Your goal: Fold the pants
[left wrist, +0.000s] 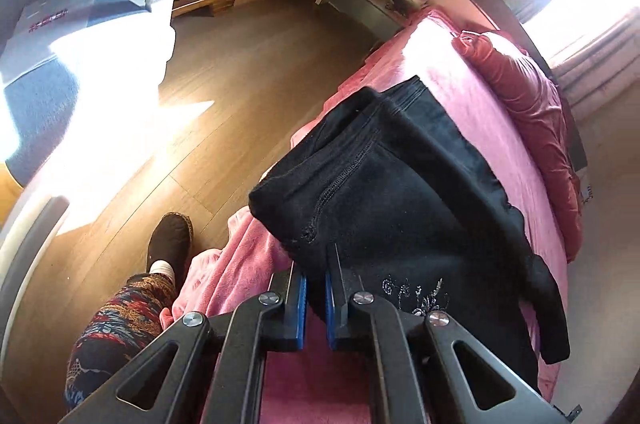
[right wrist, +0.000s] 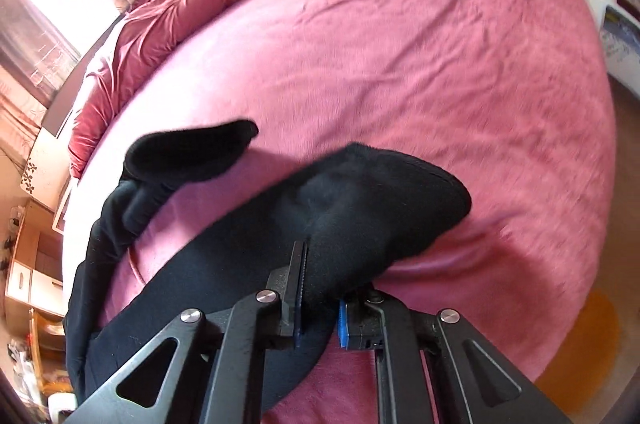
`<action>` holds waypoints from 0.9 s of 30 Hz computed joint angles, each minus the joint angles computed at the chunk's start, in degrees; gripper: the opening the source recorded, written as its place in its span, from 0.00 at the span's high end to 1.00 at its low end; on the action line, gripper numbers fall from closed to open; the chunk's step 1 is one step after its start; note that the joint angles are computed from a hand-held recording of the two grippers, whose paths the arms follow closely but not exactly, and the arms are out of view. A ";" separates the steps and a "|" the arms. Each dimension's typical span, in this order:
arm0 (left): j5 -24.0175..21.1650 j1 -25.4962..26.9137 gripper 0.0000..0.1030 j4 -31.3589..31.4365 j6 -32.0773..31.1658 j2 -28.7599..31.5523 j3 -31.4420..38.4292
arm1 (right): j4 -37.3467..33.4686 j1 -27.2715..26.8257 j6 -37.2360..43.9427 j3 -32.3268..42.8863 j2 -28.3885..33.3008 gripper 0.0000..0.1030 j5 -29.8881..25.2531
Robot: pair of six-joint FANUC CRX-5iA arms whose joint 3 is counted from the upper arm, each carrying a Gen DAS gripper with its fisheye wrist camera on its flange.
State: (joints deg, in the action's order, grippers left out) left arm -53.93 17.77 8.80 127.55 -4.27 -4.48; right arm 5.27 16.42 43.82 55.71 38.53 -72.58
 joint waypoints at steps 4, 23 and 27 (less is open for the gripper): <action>-2.68 -1.25 0.94 -0.59 -1.52 -2.27 0.31 | 1.75 -0.66 0.46 -2.54 -2.03 0.89 -0.37; -19.51 -0.75 0.74 -3.51 -5.64 -2.02 3.99 | 13.34 -0.28 -3.74 -10.49 -5.95 0.42 -6.15; -15.31 3.67 0.74 -2.20 -6.41 -3.74 3.96 | 17.16 2.12 -1.93 -10.87 -7.36 0.38 -3.60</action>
